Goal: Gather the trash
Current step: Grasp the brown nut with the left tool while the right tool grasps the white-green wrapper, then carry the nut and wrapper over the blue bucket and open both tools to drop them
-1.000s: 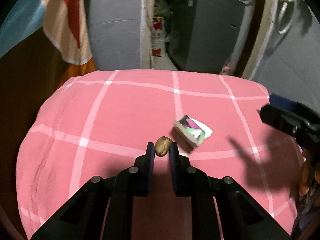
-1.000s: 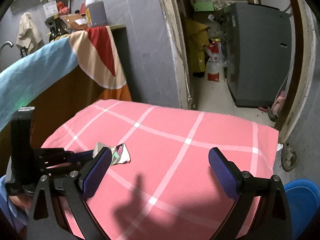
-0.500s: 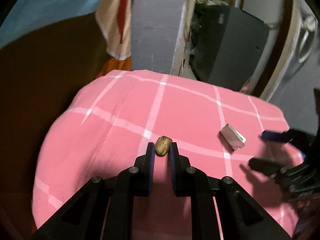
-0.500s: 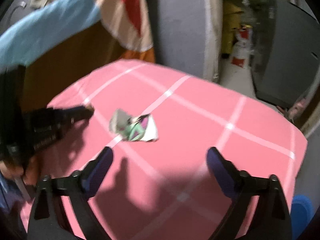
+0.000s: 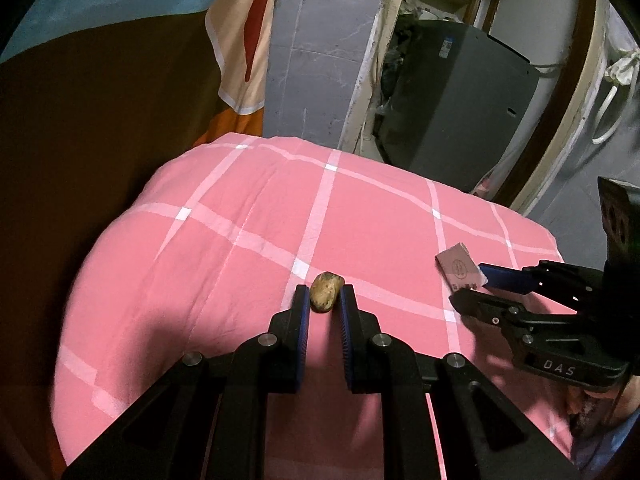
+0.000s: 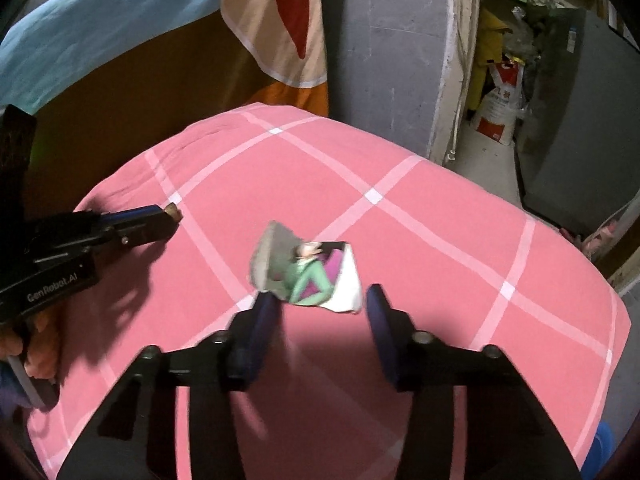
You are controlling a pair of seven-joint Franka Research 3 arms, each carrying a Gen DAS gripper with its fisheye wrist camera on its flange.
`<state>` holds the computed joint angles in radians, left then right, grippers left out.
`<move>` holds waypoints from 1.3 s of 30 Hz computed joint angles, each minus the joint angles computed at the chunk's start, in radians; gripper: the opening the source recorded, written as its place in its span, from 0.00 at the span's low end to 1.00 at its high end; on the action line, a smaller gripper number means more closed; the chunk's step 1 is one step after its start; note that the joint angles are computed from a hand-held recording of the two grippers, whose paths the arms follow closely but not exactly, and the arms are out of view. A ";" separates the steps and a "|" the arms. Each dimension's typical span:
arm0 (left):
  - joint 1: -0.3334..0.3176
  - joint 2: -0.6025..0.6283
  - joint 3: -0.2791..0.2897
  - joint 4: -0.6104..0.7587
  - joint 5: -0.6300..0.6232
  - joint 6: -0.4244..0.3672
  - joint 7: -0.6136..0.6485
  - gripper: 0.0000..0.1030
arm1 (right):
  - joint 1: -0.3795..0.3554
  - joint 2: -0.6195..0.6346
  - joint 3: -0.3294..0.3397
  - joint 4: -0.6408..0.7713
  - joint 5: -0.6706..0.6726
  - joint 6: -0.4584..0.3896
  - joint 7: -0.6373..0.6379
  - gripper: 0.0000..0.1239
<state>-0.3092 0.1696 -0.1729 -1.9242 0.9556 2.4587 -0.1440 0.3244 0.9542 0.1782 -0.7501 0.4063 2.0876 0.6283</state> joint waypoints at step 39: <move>-0.292 0.263 0.025 0.501 0.596 -0.074 -0.208 0.11 | -0.377 -0.619 0.081 -0.849 1.250 0.430 -0.968 0.26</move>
<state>-0.6014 0.4322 -0.1484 -1.4234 1.5516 2.3846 -0.3519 -0.0528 0.3355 0.2589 -1.5993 1.6559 2.5172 -0.3399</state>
